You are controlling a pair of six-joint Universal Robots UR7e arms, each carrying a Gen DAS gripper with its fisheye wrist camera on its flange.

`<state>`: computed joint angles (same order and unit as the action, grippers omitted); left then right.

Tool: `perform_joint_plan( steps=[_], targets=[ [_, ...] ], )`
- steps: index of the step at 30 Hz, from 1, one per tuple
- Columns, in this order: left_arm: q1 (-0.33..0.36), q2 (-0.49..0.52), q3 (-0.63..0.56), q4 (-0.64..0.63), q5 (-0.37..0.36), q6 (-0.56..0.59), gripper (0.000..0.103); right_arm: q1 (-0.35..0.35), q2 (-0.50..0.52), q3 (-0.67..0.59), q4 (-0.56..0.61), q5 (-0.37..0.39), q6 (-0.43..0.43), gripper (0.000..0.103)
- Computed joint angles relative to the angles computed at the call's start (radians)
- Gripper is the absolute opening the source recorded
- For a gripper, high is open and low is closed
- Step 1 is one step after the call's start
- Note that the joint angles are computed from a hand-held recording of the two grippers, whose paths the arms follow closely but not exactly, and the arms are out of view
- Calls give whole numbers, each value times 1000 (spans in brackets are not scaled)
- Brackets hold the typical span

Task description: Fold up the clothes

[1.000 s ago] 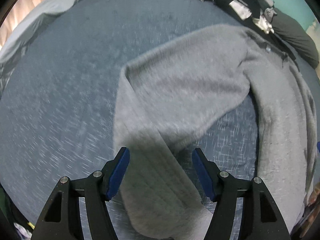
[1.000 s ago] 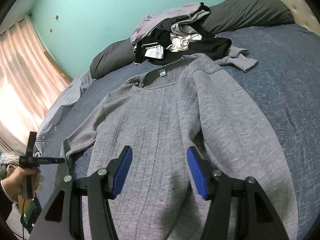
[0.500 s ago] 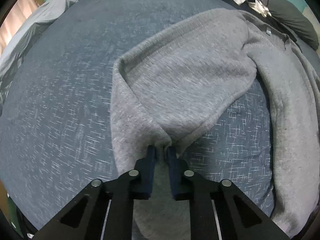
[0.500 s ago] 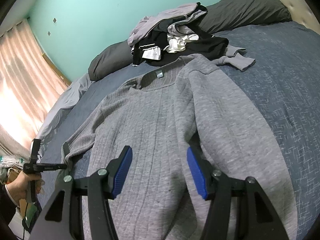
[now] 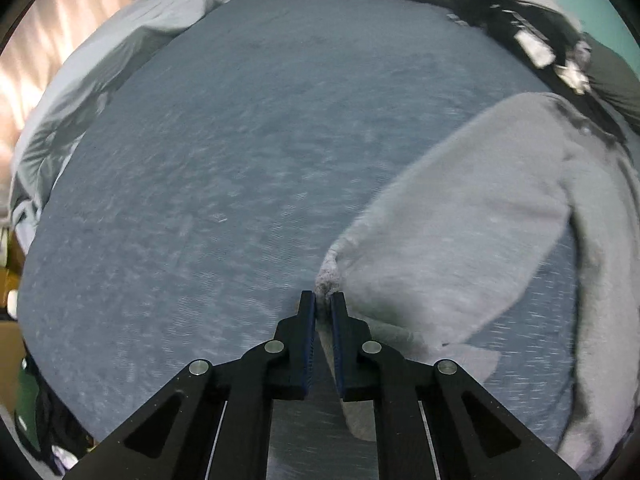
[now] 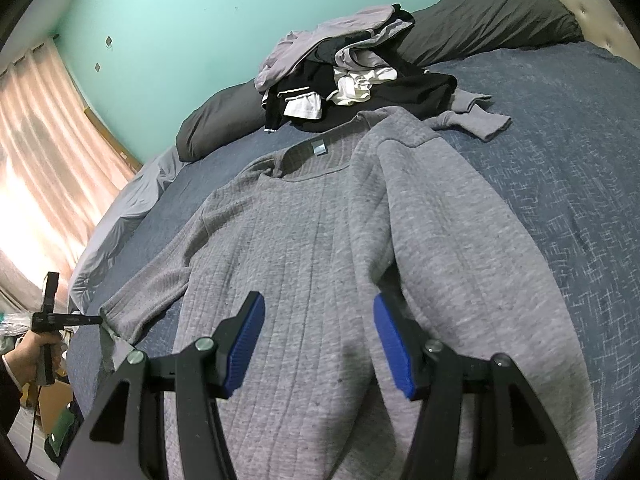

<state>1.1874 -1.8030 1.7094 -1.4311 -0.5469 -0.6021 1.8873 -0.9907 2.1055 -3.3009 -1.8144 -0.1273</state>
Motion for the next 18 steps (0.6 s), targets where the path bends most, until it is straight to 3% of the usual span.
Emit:
perform_joint_plan(
  steps=[3, 5, 10, 13, 18],
  targets=[
    [39, 2, -20, 8, -7, -35, 12, 0, 1, -1, 2, -2, -1, 58],
    [50, -16, -14, -33, -29, -39, 25, 0, 1, -2, 4, -1, -2, 58],
    [13, -23, 45, -94, -61, 44, 35, 1, 5, -5, 8, -3, -1, 58],
    [-14, -12, 92, -150, -120, 78, 53, 6, 7, -6, 8, -7, -3, 58],
    [-46, 15, 171, -186, -154, 128, 61, 5, 7, -3, 5, -3, -6, 58]
  ],
)
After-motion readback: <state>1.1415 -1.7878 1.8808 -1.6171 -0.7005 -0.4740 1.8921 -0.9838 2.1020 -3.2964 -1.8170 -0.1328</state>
